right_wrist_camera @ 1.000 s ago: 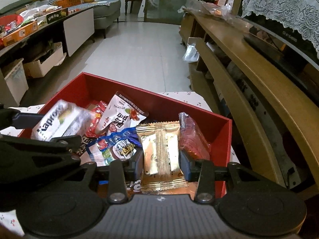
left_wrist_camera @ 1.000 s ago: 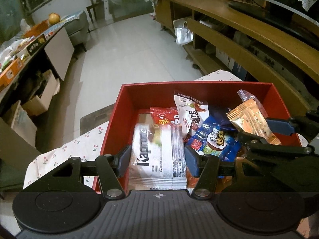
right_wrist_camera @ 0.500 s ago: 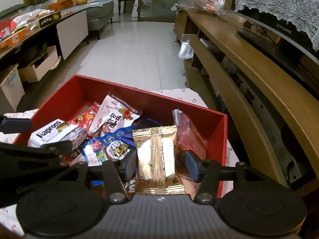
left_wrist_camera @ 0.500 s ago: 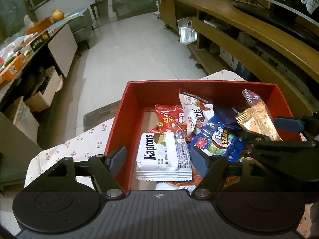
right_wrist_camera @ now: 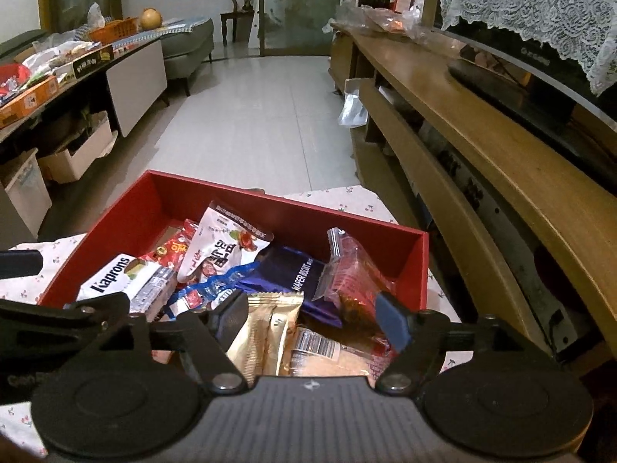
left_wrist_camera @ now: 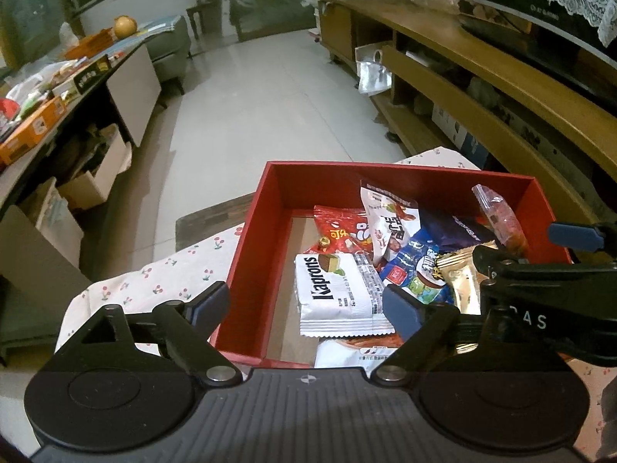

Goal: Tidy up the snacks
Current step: 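Lower both packets into the red box and open both tools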

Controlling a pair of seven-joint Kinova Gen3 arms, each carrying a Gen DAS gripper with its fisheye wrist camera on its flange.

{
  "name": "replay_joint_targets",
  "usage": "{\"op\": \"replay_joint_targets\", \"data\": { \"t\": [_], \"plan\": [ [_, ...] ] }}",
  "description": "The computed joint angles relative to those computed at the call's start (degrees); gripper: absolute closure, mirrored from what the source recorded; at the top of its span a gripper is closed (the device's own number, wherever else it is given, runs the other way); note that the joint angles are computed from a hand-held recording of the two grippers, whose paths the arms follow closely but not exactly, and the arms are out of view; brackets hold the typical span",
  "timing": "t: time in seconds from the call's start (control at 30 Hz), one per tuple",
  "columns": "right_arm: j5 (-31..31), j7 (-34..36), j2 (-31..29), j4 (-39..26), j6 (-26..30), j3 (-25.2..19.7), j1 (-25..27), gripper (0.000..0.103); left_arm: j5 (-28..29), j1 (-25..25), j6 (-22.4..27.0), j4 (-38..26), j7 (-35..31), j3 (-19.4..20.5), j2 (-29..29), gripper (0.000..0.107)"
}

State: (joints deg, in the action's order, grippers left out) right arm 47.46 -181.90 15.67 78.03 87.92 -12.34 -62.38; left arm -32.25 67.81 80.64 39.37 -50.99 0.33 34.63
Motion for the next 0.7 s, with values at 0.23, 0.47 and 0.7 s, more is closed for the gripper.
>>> {"op": "replay_joint_targets", "data": {
  "t": [0.23,0.47,0.7],
  "plan": [
    [1.1,-2.0,-1.0,0.7,0.4,-0.4,-1.0,0.015,-2.0,1.4,-0.4,2.0,2.0,-0.5,-1.3,0.011],
    [3.1,-3.2,-1.4,0.8,1.1,-1.1,-1.6,0.009,-3.5,1.5,-1.9,6.0,5.6,0.5,-4.1,0.005],
    [3.8,-5.4,-1.8,0.3,3.8,-2.1,-3.5,0.008,-6.2,1.5,-2.5,9.4,10.1,1.7,-6.5,0.004]
  ]
}}
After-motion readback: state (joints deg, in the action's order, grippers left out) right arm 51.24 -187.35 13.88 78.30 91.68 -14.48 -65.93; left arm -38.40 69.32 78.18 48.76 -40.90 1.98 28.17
